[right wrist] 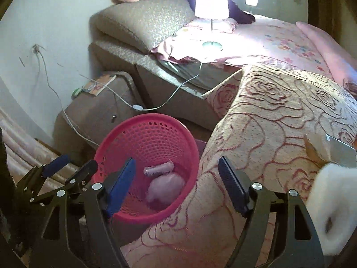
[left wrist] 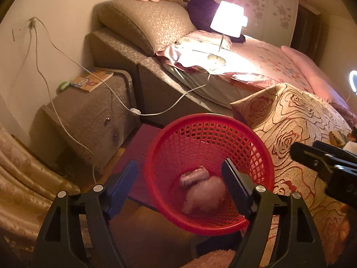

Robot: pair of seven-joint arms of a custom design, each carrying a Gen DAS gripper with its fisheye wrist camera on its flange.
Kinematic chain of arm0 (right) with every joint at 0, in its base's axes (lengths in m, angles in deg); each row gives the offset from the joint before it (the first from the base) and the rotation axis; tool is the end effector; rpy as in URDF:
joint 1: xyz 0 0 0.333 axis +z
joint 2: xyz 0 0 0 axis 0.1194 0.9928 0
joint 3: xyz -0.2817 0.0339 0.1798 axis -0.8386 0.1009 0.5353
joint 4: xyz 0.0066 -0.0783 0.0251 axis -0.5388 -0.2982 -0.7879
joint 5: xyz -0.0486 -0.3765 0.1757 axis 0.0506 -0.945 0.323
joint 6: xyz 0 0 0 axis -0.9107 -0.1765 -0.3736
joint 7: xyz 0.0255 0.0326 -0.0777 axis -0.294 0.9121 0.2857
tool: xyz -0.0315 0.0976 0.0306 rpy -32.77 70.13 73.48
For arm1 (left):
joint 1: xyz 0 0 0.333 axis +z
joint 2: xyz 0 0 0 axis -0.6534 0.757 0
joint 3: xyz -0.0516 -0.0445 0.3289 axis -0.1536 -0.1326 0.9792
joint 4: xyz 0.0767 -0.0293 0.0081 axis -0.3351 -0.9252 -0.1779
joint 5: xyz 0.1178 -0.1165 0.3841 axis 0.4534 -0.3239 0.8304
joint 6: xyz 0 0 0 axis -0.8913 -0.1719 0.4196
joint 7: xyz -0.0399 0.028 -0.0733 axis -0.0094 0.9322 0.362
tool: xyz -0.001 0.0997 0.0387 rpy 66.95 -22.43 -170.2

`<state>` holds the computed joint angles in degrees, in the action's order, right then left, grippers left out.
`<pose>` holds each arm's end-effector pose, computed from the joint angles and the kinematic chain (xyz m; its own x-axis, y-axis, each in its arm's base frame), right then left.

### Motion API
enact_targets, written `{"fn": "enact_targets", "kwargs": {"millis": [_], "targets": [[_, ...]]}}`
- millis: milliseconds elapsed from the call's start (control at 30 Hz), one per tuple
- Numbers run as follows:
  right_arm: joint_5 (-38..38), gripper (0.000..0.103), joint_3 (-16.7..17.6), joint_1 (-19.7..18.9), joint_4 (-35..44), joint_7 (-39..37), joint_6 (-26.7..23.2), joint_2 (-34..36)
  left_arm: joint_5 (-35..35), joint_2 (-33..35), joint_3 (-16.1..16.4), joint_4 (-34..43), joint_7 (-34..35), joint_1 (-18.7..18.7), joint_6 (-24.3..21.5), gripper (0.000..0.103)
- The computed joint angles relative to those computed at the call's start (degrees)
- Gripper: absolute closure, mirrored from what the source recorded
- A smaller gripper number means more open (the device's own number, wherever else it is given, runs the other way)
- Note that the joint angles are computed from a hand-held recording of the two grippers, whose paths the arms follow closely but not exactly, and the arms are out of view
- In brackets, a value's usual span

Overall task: Collect trash
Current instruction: 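Carry both items over the red basket and open both tools to drop them, then return to the bed and grasp the white foam block with the left tool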

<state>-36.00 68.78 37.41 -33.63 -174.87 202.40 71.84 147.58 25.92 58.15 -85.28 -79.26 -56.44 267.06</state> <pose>0.4997 0.3538 0.3243 -0.1464 -0.9620 -0.2306 -0.7481 0.2602 -0.6105 0.5282 -0.2643 0.3200 -0.2687 -0.9632 0.0001 -0.7164 0.1998 -0.6685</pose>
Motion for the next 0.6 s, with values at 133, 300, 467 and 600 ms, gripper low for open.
{"fn": "enact_targets", "kwargs": {"millis": [133, 300, 467, 600], "targets": [[-4.4, 0.029, 0.7, 0.9, -2.8, 5.2, -3.2, -3.7, 4.4, -1.6, -0.2, -0.9, -4.5, 0.0, 0.0, 0.025], [-9.4, 0.028, 4.1, -0.5, -7.2, 10.0, -6.1, -9.3, 6.5, -3.3, -2.6, -2.3, -6.3, 1.5, -0.1, 0.024], [-12.0, 0.027, 7.8, -2.7, -14.0, 14.5, -9.2, -17.1, 7.1, -4.5, -4.3, -3.1, -6.5, 2.1, 2.8, 0.024], [-9.3, 0.027, 10.6, -4.3, -19.6, 14.6, -12.7, -23.3, 10.6, -5.0, -5.9, -2.8, -8.3, 1.6, 3.5, 0.024]]}}
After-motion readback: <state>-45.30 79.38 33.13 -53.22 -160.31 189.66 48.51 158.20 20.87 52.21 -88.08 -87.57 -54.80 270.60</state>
